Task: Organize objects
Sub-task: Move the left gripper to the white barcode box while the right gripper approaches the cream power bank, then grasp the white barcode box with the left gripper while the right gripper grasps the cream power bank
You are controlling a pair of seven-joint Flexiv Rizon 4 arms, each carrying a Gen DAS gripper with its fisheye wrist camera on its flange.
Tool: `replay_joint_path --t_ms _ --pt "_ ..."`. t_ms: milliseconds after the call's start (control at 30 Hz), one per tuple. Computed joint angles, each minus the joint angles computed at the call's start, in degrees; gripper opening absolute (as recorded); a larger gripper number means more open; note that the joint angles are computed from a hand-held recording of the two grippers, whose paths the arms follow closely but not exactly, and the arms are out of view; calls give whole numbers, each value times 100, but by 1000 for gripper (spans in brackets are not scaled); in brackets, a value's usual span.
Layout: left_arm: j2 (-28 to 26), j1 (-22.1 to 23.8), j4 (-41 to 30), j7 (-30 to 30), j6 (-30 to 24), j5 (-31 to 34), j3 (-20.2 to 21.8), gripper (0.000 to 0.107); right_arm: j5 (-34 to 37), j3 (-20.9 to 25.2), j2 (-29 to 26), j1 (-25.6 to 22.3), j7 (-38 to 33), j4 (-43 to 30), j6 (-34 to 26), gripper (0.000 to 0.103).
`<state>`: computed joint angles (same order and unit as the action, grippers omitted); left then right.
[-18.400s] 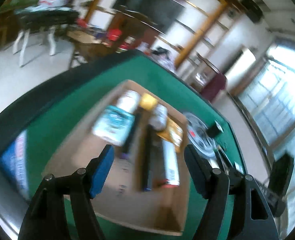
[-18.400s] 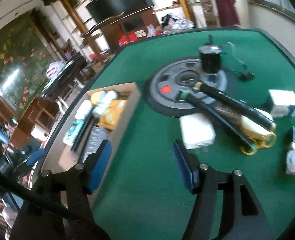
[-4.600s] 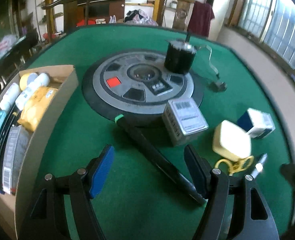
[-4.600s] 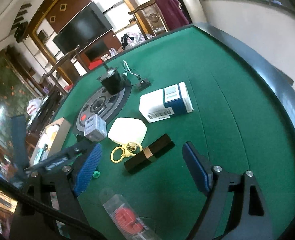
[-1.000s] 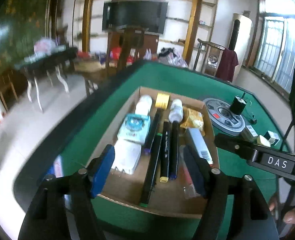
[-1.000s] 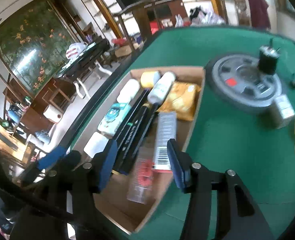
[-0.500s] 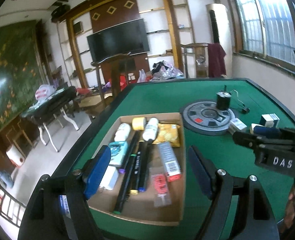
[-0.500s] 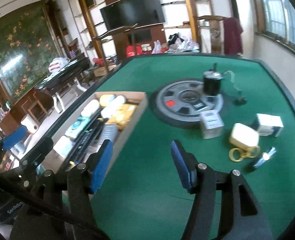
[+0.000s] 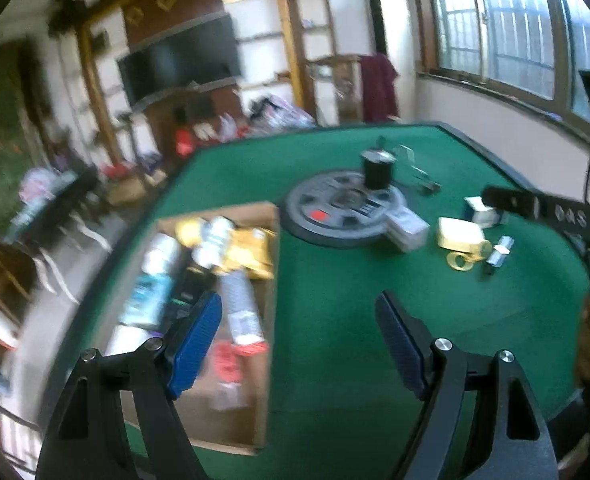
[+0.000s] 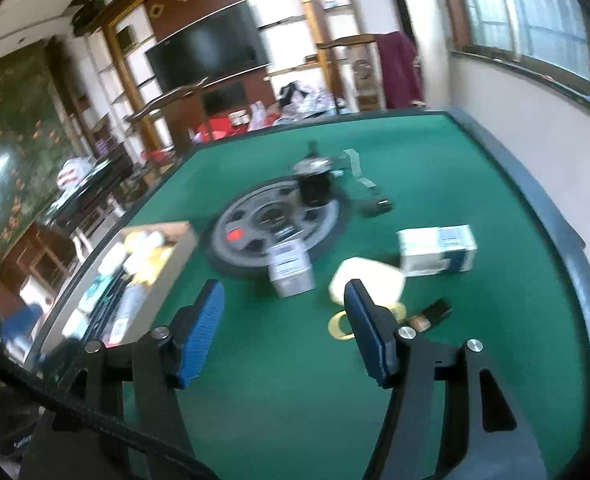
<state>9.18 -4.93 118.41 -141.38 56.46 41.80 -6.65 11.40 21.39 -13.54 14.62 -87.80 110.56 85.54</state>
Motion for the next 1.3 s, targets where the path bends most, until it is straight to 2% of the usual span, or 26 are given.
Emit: replay_joint_path --t_ms 100,233,400,500,533,600,667,733,800,900,967,1100,1167,1300 --pt "-180 -58 186 438 602 -749 240 74 239 -1 -225 -294 -50 -369 -279 61" --pt "-351 -63 343 781 1127 -1296 343 74 827 170 -625 -746 -335 -1034 -973 61" --pt "-624 -101 489 1330 1654 -2170 477 74 1451 217 -1092 -943 -573 -1863 -1773 61" --pt "-772 -80 527 1317 1892 -2464 535 74 2336 730 -1317 -1372 -1488 -2416 -2498 61" --pt "-823 -65 482 1251 1888 -2495 549 74 2394 791 -1400 -1378 -1661 -2593 -2933 61" --pt "-889 -65 441 1323 1878 -2690 589 74 2069 526 -1414 -1028 -1632 -2612 -3159 61" --pt "-919 -69 401 1415 1934 -2871 625 74 1349 26 -1311 -385 -1495 -2307 -2842 61" --pt "-951 -56 297 1359 1967 -2792 657 74 684 -381 -1276 71 -1279 -2040 -2576 61" --pt "-1049 -54 157 1439 1949 -2864 657 74 436 -463 -1298 180 -1217 -1926 -2339 61" --pt "-1319 -71 95 2153 2136 -3749 578 74 76 -530 -1316 278 -1084 -1789 -2118 63" --pt "-1566 -107 -52 2427 2189 -4120 539 74 -117 -534 -1406 243 -1101 -1821 -2201 65" --pt "-2039 -239 -456 2398 2109 -4266 658 74 -630 -722 -1440 397 -854 -1581 -1876 66" --pt "-2264 -267 -580 2387 2085 -4451 679 74 -946 -826 -1356 494 -688 -1436 -1896 65" --pt "-2587 -521 -877 2091 1952 -4244 960 74 -1434 -929 -1069 568 -388 -1017 -1910 64"
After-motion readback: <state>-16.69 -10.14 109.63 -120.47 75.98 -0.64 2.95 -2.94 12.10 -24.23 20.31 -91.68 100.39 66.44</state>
